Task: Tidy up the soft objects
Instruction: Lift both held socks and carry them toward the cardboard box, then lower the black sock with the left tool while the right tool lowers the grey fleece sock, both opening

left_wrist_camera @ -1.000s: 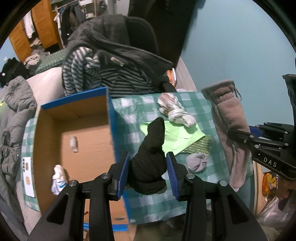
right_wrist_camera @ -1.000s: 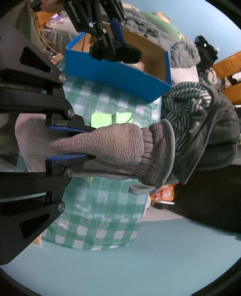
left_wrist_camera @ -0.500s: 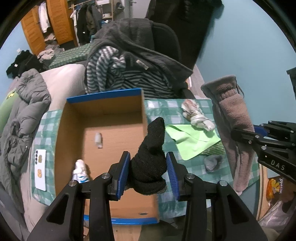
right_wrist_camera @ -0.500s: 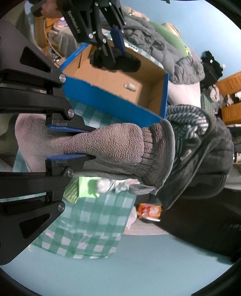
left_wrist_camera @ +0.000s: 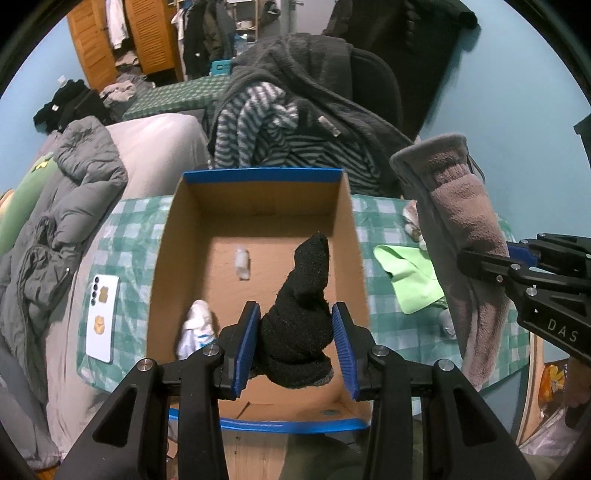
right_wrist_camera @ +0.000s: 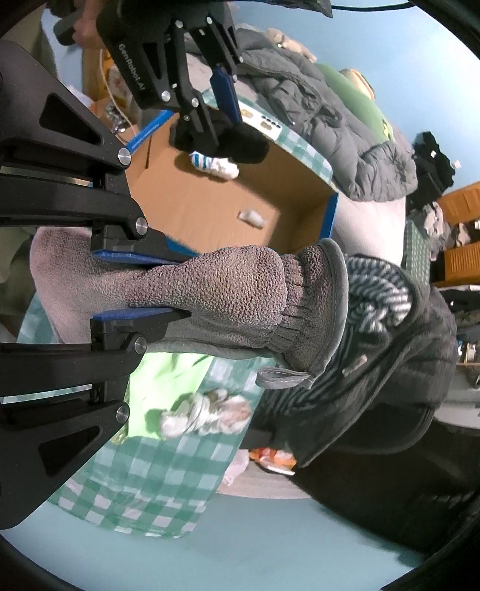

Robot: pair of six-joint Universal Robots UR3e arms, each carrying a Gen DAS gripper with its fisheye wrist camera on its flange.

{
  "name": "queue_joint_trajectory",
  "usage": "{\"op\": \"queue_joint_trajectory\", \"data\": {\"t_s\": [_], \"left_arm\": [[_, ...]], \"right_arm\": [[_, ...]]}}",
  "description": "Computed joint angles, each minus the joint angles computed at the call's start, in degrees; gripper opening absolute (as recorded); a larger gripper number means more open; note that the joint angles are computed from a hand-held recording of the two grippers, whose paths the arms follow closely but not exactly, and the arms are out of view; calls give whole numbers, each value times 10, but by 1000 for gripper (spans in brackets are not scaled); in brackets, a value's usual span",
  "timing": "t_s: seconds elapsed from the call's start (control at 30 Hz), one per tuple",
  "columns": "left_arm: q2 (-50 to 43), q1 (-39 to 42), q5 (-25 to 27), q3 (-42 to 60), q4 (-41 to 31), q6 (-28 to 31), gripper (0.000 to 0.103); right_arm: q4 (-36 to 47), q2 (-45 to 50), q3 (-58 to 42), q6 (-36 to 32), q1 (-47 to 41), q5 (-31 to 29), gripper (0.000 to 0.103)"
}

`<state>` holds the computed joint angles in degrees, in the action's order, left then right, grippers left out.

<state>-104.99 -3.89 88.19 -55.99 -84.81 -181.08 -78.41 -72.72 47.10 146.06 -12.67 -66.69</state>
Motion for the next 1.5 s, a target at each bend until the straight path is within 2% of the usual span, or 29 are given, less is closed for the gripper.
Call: {"op": "queue_joint_trajectory", "data": {"t_s": [0.63, 1.27, 1.37, 1.47, 1.5], "left_arm": [[76, 83, -7, -128, 34, 28, 40], [77, 119, -11, -190, 55, 48, 41], [68, 114, -2, -182, 51, 51, 41], [66, 112, 5, -178, 50, 52, 43], [64, 110, 10, -175, 49, 50, 44]], "right_arm": [[4, 93, -103, 53, 114, -12, 17], [21, 187, -199, 106, 177, -27, 18], [33, 199, -216, 106, 180, -26, 25], [23, 196, -211, 112, 182, -27, 27], [23, 196, -212, 114, 182, -26, 32]]}}
